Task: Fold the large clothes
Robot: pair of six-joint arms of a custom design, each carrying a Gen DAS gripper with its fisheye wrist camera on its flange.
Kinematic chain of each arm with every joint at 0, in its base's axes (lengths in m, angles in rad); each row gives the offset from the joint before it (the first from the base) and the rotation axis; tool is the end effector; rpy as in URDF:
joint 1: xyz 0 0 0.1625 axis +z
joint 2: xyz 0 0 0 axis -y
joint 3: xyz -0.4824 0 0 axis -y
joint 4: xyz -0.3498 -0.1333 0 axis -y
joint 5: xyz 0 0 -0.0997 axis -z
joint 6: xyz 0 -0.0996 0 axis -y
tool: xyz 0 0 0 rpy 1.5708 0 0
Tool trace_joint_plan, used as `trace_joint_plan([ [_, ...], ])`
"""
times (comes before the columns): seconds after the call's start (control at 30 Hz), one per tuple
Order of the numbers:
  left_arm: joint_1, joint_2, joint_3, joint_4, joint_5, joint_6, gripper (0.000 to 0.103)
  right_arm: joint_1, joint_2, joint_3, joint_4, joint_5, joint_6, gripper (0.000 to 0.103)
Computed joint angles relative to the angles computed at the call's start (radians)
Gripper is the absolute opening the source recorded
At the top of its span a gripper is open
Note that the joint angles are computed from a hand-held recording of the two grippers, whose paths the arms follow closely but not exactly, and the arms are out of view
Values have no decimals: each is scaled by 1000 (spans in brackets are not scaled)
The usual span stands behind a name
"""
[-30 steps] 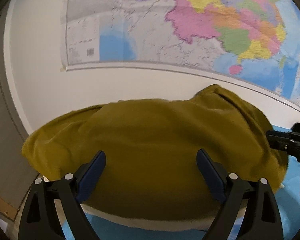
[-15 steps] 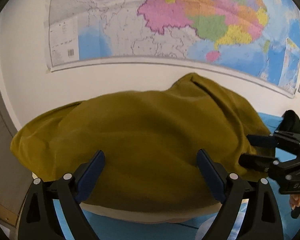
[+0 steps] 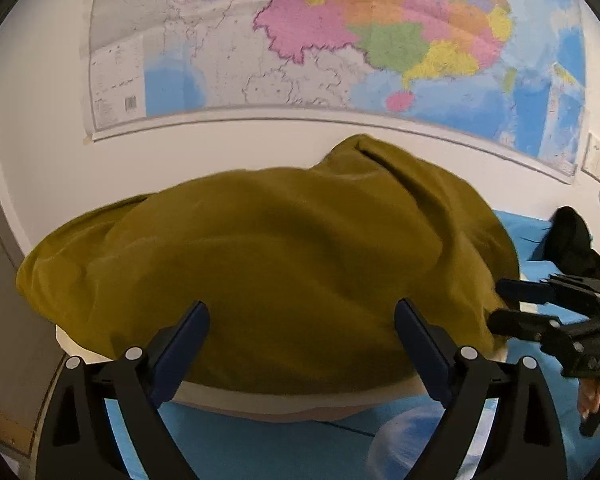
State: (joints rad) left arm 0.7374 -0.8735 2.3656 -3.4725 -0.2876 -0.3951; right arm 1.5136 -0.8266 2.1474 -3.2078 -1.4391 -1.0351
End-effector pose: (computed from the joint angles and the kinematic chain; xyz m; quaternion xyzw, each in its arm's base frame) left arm -0.1718 -0.4652 0.1974 0.0517 0.7921 -0.4709 0.3850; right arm 0.1153 -0.5463 0.1156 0.4720 -0.8651 0.1680 0.0261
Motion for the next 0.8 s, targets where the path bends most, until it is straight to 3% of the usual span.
trace_joint_plan([
  [0.17,-35,-5,15,17,8,-61,90,-21,-39,41,-8,62,-3,57],
  [0.33,-92,-4,54,104,40,-235,95,-47,-66,97,-71,85,-18,59],
  [0.47,-138,-12,71,243,59,-405,96,-63,-78,147,-125,87,-53,65],
  [0.53,-162,-28,78,371,66,-544,96,-72,-78,180,-177,92,-79,73],
  [0.67,-191,-56,71,574,52,-713,96,-89,-88,229,-236,99,-107,76],
  [0.8,-222,-53,85,662,32,-840,96,-107,-96,282,-299,115,-145,86],
])
